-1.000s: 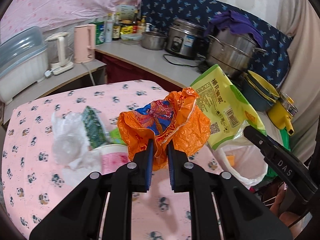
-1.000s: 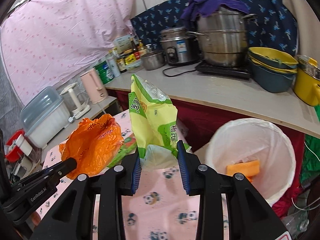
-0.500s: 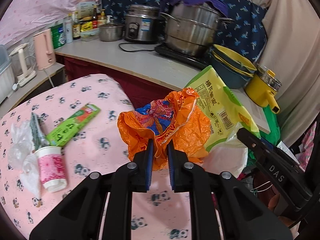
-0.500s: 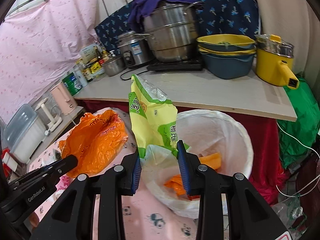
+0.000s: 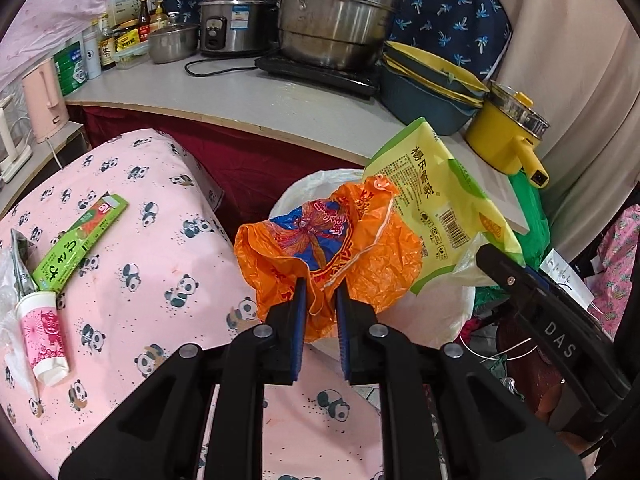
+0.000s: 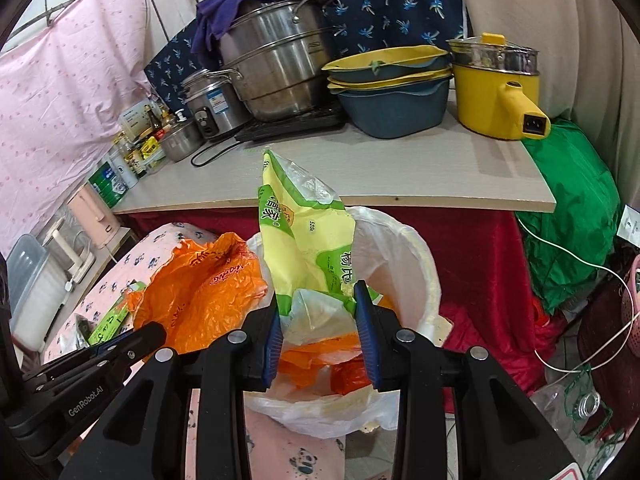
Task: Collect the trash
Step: 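Carry the snack bag and orange bag over the bin and open both tools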
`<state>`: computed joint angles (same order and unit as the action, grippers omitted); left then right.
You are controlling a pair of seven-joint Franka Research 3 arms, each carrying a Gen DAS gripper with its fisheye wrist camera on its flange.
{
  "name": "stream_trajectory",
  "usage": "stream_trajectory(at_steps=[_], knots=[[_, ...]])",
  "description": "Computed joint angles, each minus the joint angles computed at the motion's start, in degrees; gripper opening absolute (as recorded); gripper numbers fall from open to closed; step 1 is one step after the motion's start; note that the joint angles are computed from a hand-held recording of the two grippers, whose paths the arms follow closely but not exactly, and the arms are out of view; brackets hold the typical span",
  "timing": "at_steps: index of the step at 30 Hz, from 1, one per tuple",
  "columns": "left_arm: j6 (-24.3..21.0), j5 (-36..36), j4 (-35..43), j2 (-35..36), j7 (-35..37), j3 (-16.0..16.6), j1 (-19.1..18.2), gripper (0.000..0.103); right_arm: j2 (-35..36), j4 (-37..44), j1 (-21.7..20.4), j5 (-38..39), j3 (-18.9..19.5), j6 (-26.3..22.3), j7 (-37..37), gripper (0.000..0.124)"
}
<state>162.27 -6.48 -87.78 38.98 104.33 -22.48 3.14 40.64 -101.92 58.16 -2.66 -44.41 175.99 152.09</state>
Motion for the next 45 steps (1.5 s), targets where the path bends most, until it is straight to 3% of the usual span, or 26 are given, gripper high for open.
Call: stream_trajectory(at_steps=[9,12,16,22,26,31,36,45], knots=[[-0.4,0.9,1.9,1.6,-0.3,0.2,-1.5,0.019,0.1,0.2,-1.5,0.3,1.3,-0.4,-0.5,0.032],[0.0,1.1,2.1,1.8,-0.4,0.0,-1.5,0.029,0.4,1.0,-2.1,0.0,1.9,-1.2,-0.4,0.038],[0.3,1.1,1.9,1.6,-1.5,0.6,-1.7,0.051,0.7,1.5,-1.8,-1.0,1.4,-1.6,1.3,0.048],[0.7,1.8,1.6,1.3,-3.2,1.4,-1.7,0.053,0.7,2.1,-1.7,-2.2,1.3,-1.5,2.4,0.050],[2.2,2.0,0.5,0.6,-4.7,1.8,-1.3,0.065,0.9,2.6,-0.6,-3.3,0.0,-1.6,3.4,0.052],[2.5,2.0,0.0,0.1,-5.1,0.9,0.2,0.066,1.4,3.0,1.2,-4.3,-2.3,-1.6,4.8,0.059],[3.1,1.6,-0.9,-0.7,-5.1,0.4,1.5,0.066,1.3,4.0,1.3,-4.9,-2.2,-1.7,5.0,0.059],[4.6,0.8,-2.4,-2.0,-6.9,0.9,3.5,0.066,1.9,9.8,-1.6,-8.5,2.4,-3.9,4.4,0.059]])
